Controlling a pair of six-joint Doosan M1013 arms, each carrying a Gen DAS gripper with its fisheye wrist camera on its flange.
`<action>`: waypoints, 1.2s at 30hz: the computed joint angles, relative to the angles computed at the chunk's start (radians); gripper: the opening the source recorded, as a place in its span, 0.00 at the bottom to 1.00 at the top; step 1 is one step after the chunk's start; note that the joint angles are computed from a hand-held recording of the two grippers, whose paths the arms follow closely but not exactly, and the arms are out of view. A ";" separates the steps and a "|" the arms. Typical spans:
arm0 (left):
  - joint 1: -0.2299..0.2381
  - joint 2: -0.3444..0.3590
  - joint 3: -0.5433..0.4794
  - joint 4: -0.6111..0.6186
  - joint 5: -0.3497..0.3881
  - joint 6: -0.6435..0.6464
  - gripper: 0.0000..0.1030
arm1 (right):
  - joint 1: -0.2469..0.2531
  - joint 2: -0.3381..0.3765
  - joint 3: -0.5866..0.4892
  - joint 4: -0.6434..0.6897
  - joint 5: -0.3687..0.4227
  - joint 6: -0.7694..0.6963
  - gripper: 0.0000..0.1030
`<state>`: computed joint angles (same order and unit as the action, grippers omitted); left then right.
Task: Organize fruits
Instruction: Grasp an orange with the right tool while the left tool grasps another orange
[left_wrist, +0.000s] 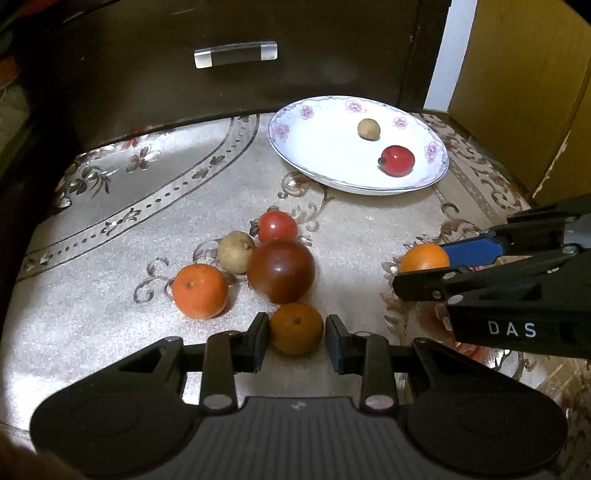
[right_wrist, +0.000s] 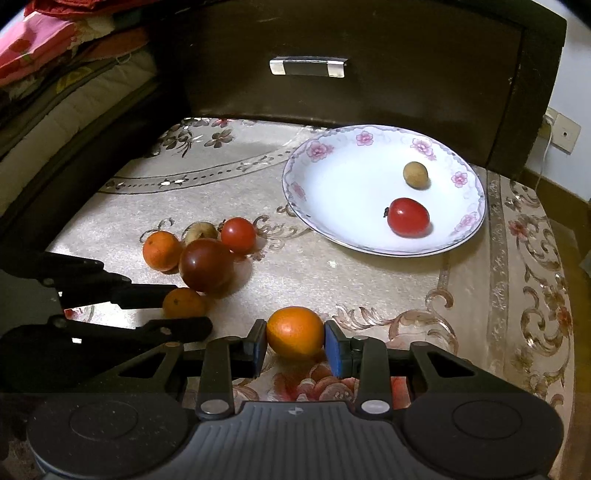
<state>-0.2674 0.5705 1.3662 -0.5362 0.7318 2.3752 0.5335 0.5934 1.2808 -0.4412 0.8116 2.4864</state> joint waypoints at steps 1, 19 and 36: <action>-0.001 -0.001 0.001 0.005 -0.002 -0.002 0.36 | -0.001 -0.001 0.001 -0.001 0.001 0.002 0.29; 0.000 -0.019 0.020 0.002 0.028 0.053 0.36 | 0.004 0.002 0.003 0.014 0.032 -0.047 0.29; -0.006 -0.028 0.016 -0.040 0.020 0.112 0.35 | 0.004 -0.009 0.010 -0.008 0.017 -0.026 0.28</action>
